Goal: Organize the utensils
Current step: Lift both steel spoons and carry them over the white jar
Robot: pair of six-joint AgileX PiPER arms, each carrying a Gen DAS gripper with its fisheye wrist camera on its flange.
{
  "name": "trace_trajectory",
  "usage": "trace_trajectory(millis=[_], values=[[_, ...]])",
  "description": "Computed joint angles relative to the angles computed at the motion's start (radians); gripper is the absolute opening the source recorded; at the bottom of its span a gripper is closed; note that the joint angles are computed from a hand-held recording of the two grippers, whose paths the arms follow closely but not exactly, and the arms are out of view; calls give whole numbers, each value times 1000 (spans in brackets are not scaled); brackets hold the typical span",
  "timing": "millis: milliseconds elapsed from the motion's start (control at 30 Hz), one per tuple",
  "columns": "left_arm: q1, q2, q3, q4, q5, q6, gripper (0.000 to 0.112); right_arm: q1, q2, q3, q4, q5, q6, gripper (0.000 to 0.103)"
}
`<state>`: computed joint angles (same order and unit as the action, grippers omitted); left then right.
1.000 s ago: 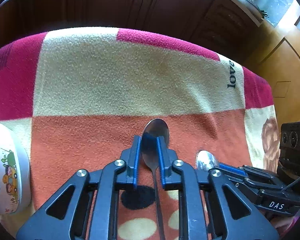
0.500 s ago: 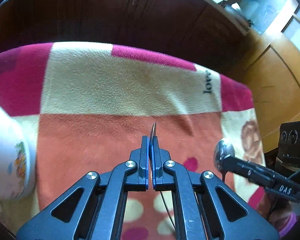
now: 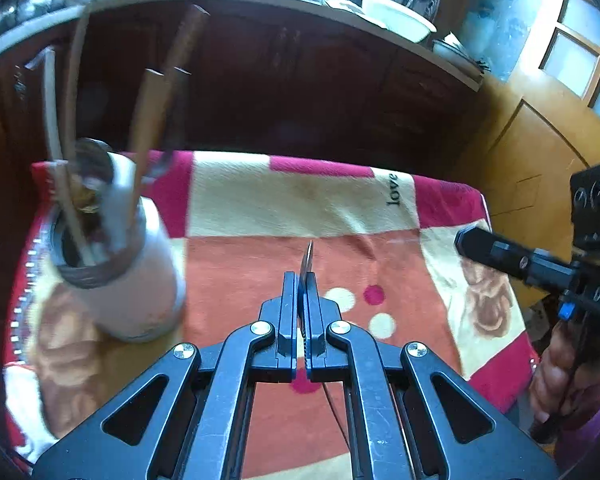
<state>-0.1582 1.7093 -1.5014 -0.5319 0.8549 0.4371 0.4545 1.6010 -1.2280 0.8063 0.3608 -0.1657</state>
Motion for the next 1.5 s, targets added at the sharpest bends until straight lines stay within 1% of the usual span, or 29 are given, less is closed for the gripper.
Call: trace_trajectory(millis=[133,200,233,267,333,367,400,433,467,500,533,633,700,833,900,933,967,1000,1100,1133,1167,1200,1267,1333,1467,1500], values=[[59,-46,24,-8,14,30,1,54,23,-98,-154,17,131,2],[94,-60,31,-17,23,49,1,89,45,-166,-297,39,240,2],[110,-67,39,-20,22,55,1,97,55,-191,-333,52,270,2],[125,-74,46,-25,23,62,1,101,71,-216,-338,67,279,2],[149,-83,61,-39,27,78,1,102,127,-278,-363,126,326,2],[165,-88,71,-51,31,91,1,104,146,-295,-395,149,362,3],[175,-92,79,-57,34,98,1,112,182,-327,-467,187,424,5],[189,-97,89,-65,40,110,1,119,219,-355,-523,222,465,11],[195,-100,95,-67,41,112,1,120,241,-360,-539,239,467,19],[204,-104,103,-69,43,118,1,126,279,-383,-573,267,482,20],[212,-106,109,-71,45,123,1,132,324,-411,-591,295,482,20],[229,-110,120,-63,47,130,1,137,429,-476,-583,346,439,20],[239,-111,123,-66,51,135,1,145,518,-559,-603,392,431,20],[262,-115,124,-70,65,143,1,149,640,-697,-615,451,375,20],[275,-113,123,-76,76,149,1,147,701,-780,-610,513,325,21],[281,-112,122,-78,79,151,1,149,735,-830,-616,551,312,24],[286,-109,120,-79,82,152,1,149,747,-844,-617,557,298,25],[290,-106,118,-82,84,153,1,151,743,-828,-616,527,274,25],[293,-98,113,-82,86,147,1,146,754,-844,-600,526,259,25],[291,-94,111,-82,87,145,1,146,753,-842,-594,520,257,18],[290,-93,111,-82,87,145,1,151,745,-833,-596,516,257,14],[288,-93,111,-82,86,145,1,158,731,-814,-605,505,255,12],[286,-95,113,-85,81,149,1,169,713,-792,-618,496,256,5],[289,-99,116,-91,80,155,1,182,676,-736,-630,462,266,3],[308,-105,112,-109,89,164,1,193,531,-558,-642,362,277,2],[313,-106,110,-113,92,167,1,191,509,-541,-645,351,280,2]])
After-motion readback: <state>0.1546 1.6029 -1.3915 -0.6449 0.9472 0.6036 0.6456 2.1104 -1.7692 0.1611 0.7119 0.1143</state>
